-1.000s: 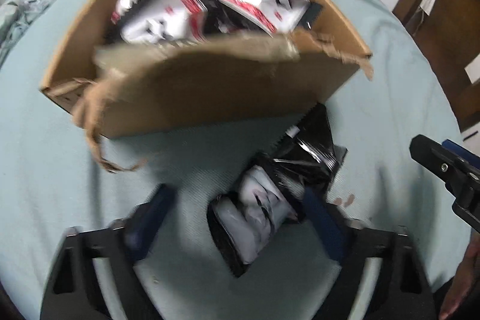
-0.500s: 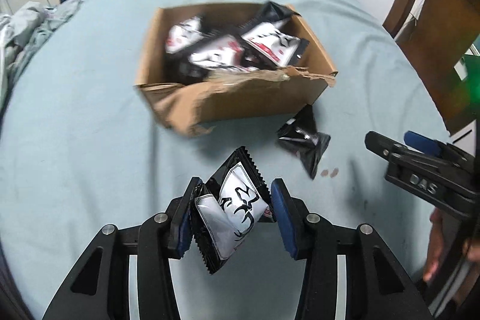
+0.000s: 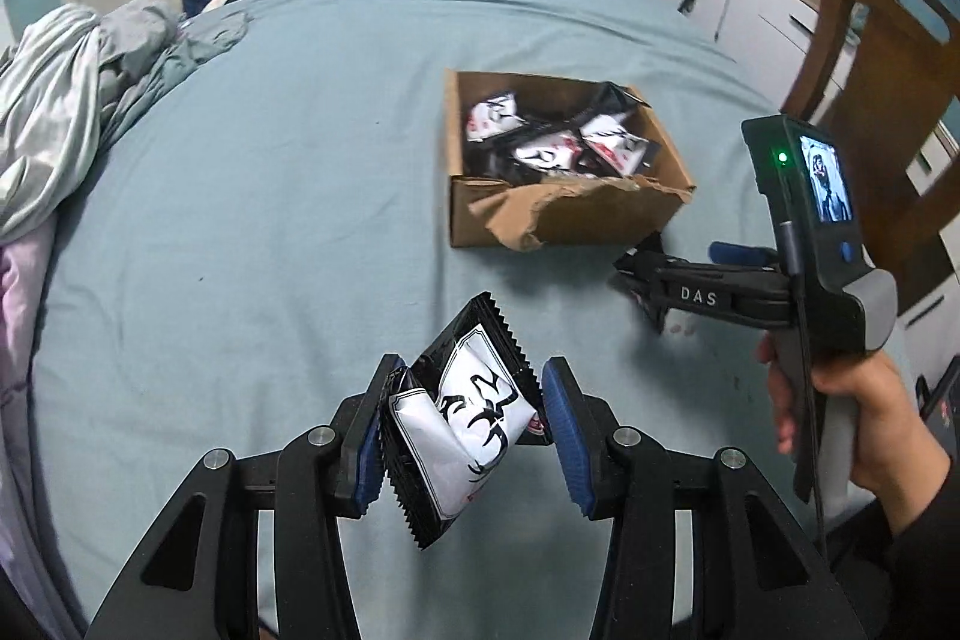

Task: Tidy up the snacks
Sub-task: 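Grasp the last black packet with the right tool while the left tool holds its packet, then carry the deer-print packet over the box and open the left tool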

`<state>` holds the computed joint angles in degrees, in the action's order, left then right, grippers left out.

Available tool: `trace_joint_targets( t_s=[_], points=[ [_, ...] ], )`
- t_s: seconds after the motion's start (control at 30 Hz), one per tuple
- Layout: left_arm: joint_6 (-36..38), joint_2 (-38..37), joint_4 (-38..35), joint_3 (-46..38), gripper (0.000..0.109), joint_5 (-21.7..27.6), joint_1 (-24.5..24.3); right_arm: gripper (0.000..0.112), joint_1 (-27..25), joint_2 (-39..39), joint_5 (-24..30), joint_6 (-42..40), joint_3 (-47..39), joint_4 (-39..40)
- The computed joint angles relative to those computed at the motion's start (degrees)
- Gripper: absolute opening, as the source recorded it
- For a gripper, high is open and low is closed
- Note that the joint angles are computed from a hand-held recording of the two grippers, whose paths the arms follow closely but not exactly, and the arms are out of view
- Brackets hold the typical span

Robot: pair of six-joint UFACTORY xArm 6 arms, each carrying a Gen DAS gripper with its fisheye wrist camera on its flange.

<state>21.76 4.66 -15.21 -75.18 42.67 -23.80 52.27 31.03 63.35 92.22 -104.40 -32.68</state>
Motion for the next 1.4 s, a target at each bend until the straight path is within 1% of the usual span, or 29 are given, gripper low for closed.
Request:
trace_joint_targets(
  t_s=[0.07, 0.1, 0.17, 0.2, 0.23, 0.27, 0.3, 0.4, 0.53, 0.67, 0.77, 0.83, 0.93, 0.97, 1.0, 1.03, 1.13, 1.2, 1.23, 1.27, 1.3, 1.33, 1.37, 1.4],
  points=[
    [-0.8, 1.1, -0.1, -0.67, 0.046, 0.0, 0.11, 0.078, -0.73, 0.66, -2.56, -2.0, -0.14, 0.28],
    [-0.95, 1.83, -0.38, -1.25, 0.046, 0.29, 0.23, 0.078, -0.8, 1.52, -2.17, -3.51, -1.29, 0.45],
    [-0.91, 2.29, -0.68, -1.61, 0.046, 0.8, 0.25, 0.068, -1.04, 3.42, -1.12, -6.93, -3.73, 1.32],
    [-0.83, 2.42, -0.56, -1.76, 0.046, 0.88, 0.21, 0.056, -1.47, 4.15, -1.7, -8.94, -4.29, 2.84],
    [-0.81, 2.65, -0.27, -1.84, 0.046, 0.64, 0.04, 0.05, -1.9, 4.58, -2.4, -10.23, -4.42, 4.5],
    [-0.91, 2.71, 0.12, -1.78, 0.046, 0.37, -0.17, 0.05, -2.48, 5.09, -2.48, -11.14, -4.82, 5.75],
    [-1.06, 2.73, 0.57, -1.63, 0.046, 0.02, -0.38, 0.05, -2.48, 4.99, -2.57, -10.71, -4.54, 5.32],
    [-1.08, 2.35, 1.19, -0.89, 0.046, -0.7, -0.9, 0.046, -2.73, 4.24, -2.89, -10.76, -3.75, 5.91],
    [-1.72, 2.03, 1.61, -0.72, 0.046, -1.3, -1.22, 0.045, -3.33, 0.6, -8.26, -8.53, 1.11, 9.01],
    [-3.3, 4.1, 1.83, -4.83, 0.046, -0.46, -1.58, 0.045, -2.63, -5.21, -13.22, -2.01, 7.2, 7.16],
    [-5.38, 7.2, 3.08, -10.4, 0.046, 0.28, -2.16, 0.045, -1.35, -9.26, -13.87, 1.89, 10.18, 4.61],
    [-7.57, 10.75, 4.89, -16.3, 0.046, 1.53, -2.83, 0.045, -0.53, -11.93, -15.01, 4.4, 13.05, 3.5],
    [-9.91, 16.86, 5.51, -26.4, 0.046, 4.4, -3.63, 0.045, 0.96, -17.41, -15.93, 10.37, 18.94, -0.11],
    [-10.61, 19.11, 5.66, -30.0, 0.046, 5.38, -3.96, 0.045, 1.79, -19.6, -15.69, 13.64, 21.27, -2.27],
    [-11.34, 21.96, 5.77, -34.46, 0.046, 6.77, -4.28, 0.045, 3.19, -20.64, -14.3, 16.31, 22.2, -3.9],
    [-12.18, 24.22, 6.17, -37.99, 0.047, 7.84, -4.58, 0.045, 4.56, -20.69, -12.65, 17.86, 21.61, -4.7],
    [-14.26, 31.87, 8.15, -49.86, 0.047, 11.67, -5.4, 0.045, 6.72, -21.25, -10.04, 20.77, 22.11, -6.2],
    [-14.5, 36.85, 9.38, -57.5, 0.049, 14.07, -5.76, 0.045, 7.52, -23.12, -9.79, 22.59, 24.5, -6.59],
    [-14.5, 38.13, 9.62, -59.37, 0.05, 14.74, -5.9, 0.045, 7.35, -22.95, -9.91, 22.85, 24.35, -6.71],
    [-14.24, 39.62, 9.46, -61.64, 0.057, 15.87, -5.85, 0.045, 7.05, -23.19, -9.73, 23.01, 24.61, -6.77],
    [-13.81, 39.92, 9.01, -61.82, 0.062, 16.05, -5.73, 0.045, 7.1, -22.95, -9.0, 23.12, 24.19, -6.61],
    [-13.23, 38.76, 8.26, -59.61, 0.073, 15.07, -5.5, 0.045, 7.12, -22.65, -8.29, 23.17, 23.6, -6.34],
    [-12.86, 36.83, 7.8, -56.12, 0.081, 13.14, -5.32, 0.045, 6.93, -22.71, -8.51, 23.85, 23.89, -6.29],
    [-12.64, 34.27, 7.48, -51.66, 0.083, 10.8, -5.04, 0.045, 6.68, -22.7, -8.91, 24.28, 24.0, -6.37]
  ],
)
